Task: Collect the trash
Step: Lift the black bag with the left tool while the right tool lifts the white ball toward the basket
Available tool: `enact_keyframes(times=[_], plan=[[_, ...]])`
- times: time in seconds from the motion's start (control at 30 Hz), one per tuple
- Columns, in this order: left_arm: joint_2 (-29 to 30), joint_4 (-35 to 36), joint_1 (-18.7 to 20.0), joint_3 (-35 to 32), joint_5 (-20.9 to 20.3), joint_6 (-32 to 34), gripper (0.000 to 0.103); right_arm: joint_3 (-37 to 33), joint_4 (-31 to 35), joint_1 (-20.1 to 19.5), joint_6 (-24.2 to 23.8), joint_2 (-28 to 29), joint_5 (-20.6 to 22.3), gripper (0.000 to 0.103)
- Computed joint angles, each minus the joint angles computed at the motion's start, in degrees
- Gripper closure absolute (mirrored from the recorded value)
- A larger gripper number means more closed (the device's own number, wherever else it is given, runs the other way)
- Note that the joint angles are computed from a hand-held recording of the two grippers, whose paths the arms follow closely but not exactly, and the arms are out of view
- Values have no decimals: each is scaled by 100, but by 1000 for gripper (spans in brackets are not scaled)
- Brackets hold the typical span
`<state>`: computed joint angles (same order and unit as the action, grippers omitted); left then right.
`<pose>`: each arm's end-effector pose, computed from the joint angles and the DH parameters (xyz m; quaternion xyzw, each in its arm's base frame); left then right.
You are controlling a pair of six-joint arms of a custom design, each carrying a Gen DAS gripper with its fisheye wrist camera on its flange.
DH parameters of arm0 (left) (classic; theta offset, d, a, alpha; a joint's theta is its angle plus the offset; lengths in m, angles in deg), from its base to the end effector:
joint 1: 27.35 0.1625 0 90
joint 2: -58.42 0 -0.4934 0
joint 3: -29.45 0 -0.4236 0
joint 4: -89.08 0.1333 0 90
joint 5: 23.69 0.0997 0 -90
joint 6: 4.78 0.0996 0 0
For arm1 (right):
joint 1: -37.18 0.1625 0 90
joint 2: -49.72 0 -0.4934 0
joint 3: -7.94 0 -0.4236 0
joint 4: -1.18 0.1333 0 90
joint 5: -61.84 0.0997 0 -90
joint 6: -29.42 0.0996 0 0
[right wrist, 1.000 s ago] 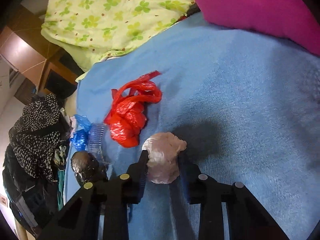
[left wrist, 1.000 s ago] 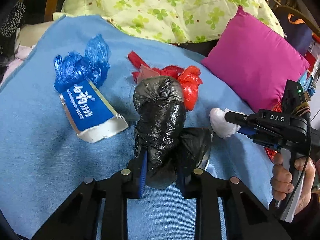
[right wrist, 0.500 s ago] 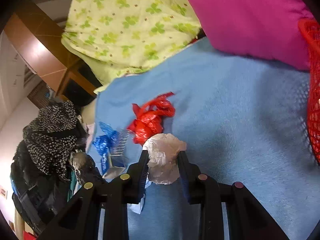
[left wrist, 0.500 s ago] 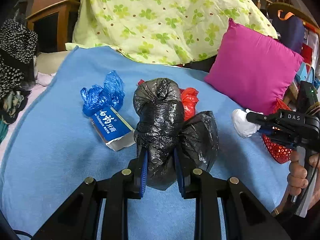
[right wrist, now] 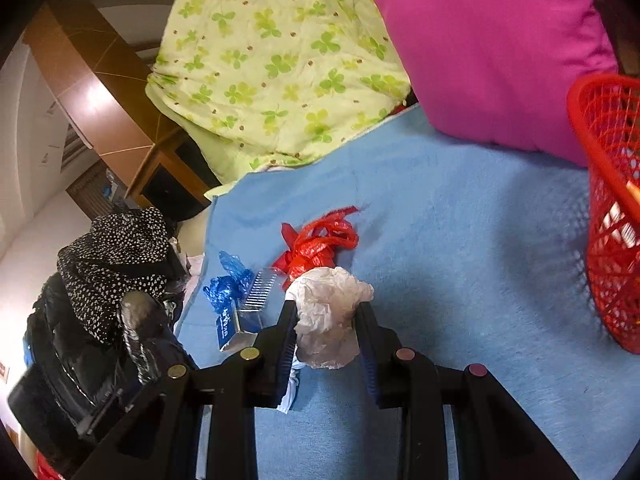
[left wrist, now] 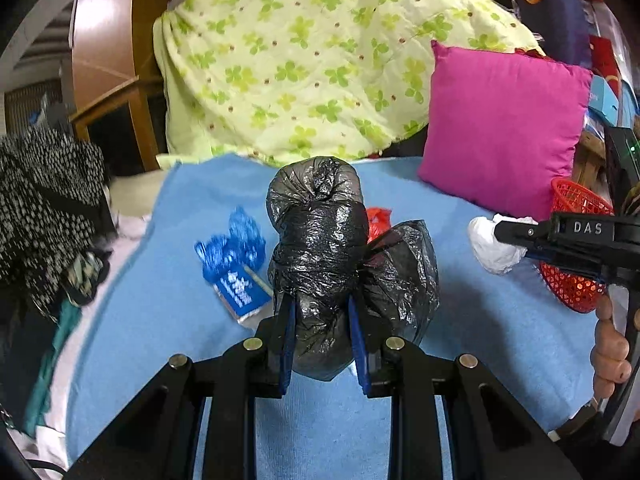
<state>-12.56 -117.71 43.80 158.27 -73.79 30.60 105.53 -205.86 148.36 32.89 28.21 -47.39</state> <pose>0.0240 -0.5399 0.3164 0.2235 0.8049 -0.4150 0.3604 0.3459 -0.6144 -0.0734 0.0844 -0.9216 0.3704 0.0792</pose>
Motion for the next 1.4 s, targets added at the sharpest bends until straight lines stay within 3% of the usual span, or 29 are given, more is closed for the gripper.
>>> enact_keyframes(times=[0.3, 0.67, 1.4], plan=[[215, -629, -388, 16, 527, 386, 76, 180, -263, 7, -96, -114, 50, 72], [435, -1169, -690, 48, 747, 845, 76, 340, -851, 144, -553, -160, 79, 71], [662, -1607, -1030, 80, 795, 1435, 76, 716, -1774, 209, -893, -325, 145, 71]])
